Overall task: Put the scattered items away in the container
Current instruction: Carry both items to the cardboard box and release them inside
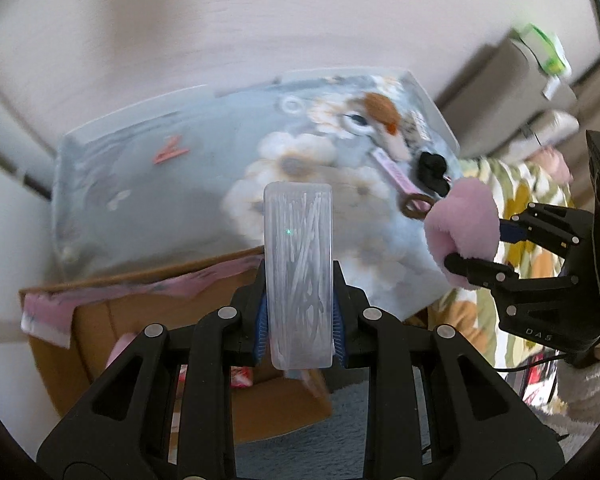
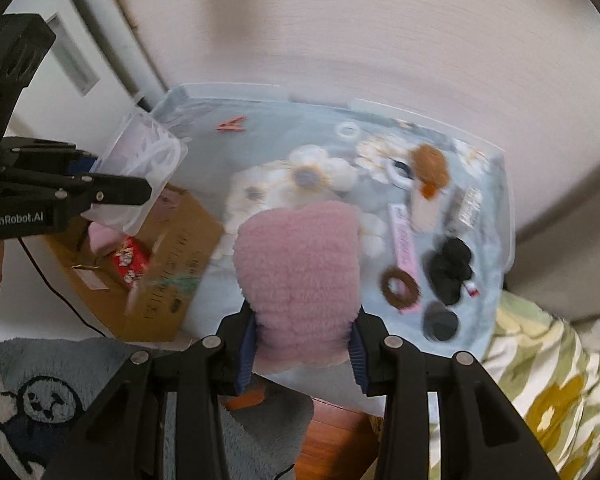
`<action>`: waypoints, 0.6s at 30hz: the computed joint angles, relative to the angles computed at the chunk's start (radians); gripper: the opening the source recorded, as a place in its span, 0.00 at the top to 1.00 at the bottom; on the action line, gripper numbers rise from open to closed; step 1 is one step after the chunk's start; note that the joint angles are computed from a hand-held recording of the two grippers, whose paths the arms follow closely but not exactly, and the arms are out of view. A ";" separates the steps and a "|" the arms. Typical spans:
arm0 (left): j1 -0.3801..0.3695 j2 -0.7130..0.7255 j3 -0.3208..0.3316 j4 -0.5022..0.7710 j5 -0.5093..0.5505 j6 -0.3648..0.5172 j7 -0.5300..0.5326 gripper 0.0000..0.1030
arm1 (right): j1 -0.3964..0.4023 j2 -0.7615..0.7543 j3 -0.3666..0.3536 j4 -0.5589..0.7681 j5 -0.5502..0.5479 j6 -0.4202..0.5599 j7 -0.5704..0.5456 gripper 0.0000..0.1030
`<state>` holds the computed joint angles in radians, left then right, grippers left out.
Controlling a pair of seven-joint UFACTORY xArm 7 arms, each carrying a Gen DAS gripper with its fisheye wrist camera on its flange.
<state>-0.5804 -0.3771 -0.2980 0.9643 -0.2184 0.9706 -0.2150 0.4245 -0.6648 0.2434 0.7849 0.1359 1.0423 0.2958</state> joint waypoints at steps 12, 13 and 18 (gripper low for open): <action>0.142 -0.267 0.052 -0.231 0.085 0.057 -0.151 0.78 | 0.094 0.319 0.037 0.225 0.018 -0.087 -0.173 0.65; 0.156 -0.286 0.054 -0.246 0.096 0.067 -0.167 0.78 | 0.101 0.342 0.040 0.244 0.021 -0.092 -0.185 0.65; 0.210 -0.346 0.061 -0.295 0.129 0.111 -0.232 0.78 | 0.142 0.466 0.055 0.345 0.033 -0.102 -0.270 0.65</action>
